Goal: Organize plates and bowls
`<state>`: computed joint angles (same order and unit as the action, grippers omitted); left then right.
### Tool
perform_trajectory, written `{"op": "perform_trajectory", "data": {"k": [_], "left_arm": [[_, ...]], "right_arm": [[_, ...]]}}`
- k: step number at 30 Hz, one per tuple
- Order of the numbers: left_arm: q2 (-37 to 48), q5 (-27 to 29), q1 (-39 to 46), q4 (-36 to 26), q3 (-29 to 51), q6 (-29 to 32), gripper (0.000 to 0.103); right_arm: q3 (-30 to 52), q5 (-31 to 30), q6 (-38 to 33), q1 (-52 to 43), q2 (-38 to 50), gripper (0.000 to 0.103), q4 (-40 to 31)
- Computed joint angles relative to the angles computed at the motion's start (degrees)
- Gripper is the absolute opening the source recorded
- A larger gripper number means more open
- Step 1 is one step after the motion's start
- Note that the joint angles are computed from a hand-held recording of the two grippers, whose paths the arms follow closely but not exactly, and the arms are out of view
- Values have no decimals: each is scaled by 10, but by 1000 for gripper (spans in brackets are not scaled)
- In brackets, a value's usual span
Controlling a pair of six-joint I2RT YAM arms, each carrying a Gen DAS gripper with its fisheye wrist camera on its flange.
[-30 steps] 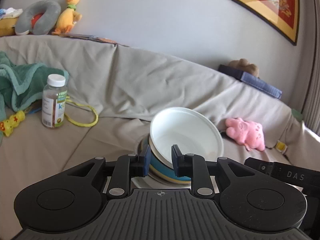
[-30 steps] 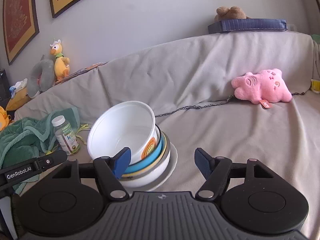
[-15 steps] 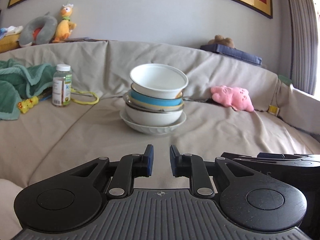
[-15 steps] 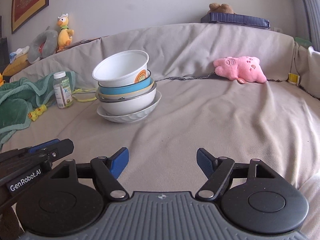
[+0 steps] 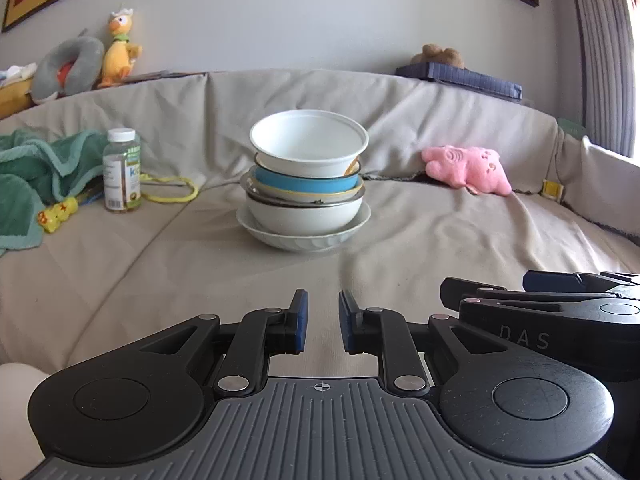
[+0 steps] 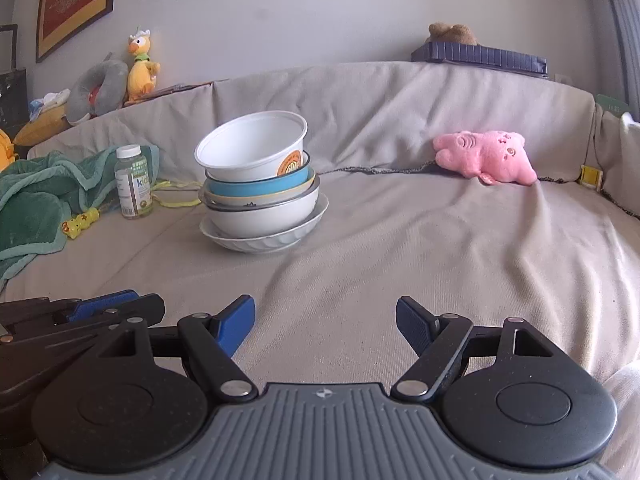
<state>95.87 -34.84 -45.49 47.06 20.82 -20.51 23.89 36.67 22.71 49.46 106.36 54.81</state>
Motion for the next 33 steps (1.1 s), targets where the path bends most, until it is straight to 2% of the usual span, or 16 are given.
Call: {"op": "perform_trajectory", "data": {"k": [6,33], "left_arm": [[-20,9,6,-59,16,-13,20],[-24,7,0,-68,15,-23,20]], "right_arm": [[0,-4,3,-3,-9,79,-8],[0,-9,7,-2,-13,79,-20]]}}
